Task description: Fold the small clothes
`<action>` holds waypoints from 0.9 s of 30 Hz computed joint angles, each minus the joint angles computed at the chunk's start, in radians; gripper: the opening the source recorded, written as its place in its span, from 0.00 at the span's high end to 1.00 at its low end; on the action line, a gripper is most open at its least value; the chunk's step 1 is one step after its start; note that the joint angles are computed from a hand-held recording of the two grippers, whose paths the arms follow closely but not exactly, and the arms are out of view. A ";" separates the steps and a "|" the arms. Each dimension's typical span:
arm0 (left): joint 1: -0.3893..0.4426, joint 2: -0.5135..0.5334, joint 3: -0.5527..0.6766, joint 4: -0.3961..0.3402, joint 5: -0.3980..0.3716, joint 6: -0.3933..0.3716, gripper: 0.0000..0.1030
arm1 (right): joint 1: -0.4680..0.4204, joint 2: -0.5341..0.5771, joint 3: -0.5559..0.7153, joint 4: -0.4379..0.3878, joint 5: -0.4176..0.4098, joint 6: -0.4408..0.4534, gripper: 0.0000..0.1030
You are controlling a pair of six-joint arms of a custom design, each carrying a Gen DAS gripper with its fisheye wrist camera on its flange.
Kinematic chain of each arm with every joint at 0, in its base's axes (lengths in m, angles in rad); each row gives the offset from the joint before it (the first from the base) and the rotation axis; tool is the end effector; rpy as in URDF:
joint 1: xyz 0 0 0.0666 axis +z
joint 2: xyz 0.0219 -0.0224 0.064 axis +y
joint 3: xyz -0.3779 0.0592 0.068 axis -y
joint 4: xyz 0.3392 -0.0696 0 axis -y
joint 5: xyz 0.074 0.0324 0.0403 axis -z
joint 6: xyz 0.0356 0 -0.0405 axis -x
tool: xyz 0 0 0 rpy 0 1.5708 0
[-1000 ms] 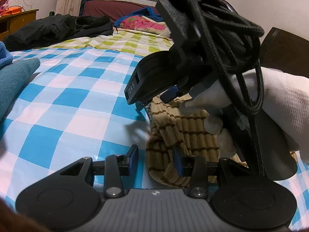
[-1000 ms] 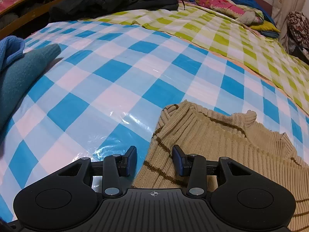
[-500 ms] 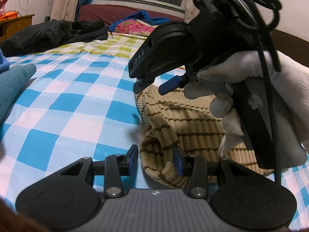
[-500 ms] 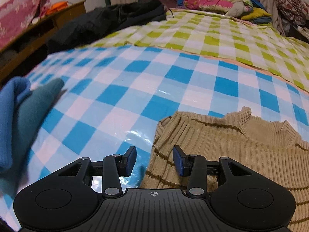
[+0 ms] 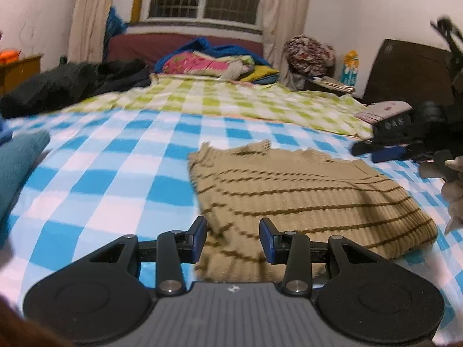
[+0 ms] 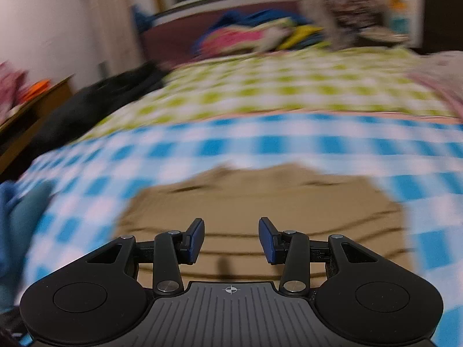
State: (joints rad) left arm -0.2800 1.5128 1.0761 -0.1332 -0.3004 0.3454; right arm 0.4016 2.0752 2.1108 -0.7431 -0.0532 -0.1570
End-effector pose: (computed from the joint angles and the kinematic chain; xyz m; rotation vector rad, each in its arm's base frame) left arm 0.4507 -0.1191 0.3099 -0.2430 2.0987 -0.0510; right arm 0.6310 0.2696 0.3693 -0.3088 2.2813 0.3512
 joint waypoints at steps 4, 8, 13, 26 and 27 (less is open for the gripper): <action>-0.051 0.038 0.056 -0.005 -0.060 -0.070 0.48 | -0.088 0.009 -0.016 0.025 0.015 -0.079 0.60; -0.076 0.098 0.152 -0.046 -0.055 -0.092 0.48 | -0.139 0.058 0.021 0.032 -0.017 -0.137 0.60; -0.107 0.186 0.277 -0.078 -0.037 -0.127 0.47 | -0.169 0.144 0.114 0.002 -0.095 -0.166 0.60; -0.138 0.320 0.410 -0.153 -0.043 -0.118 0.44 | -0.240 0.153 0.102 0.099 -0.231 -0.231 0.94; -0.141 0.322 0.412 -0.155 -0.049 -0.122 0.43 | -0.235 0.176 0.139 0.049 -0.208 -0.200 0.94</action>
State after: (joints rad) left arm -0.4205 1.8352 1.4879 -0.2878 -0.3499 0.2237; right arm 0.1663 2.2515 2.2498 -0.6945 -0.2613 -0.3567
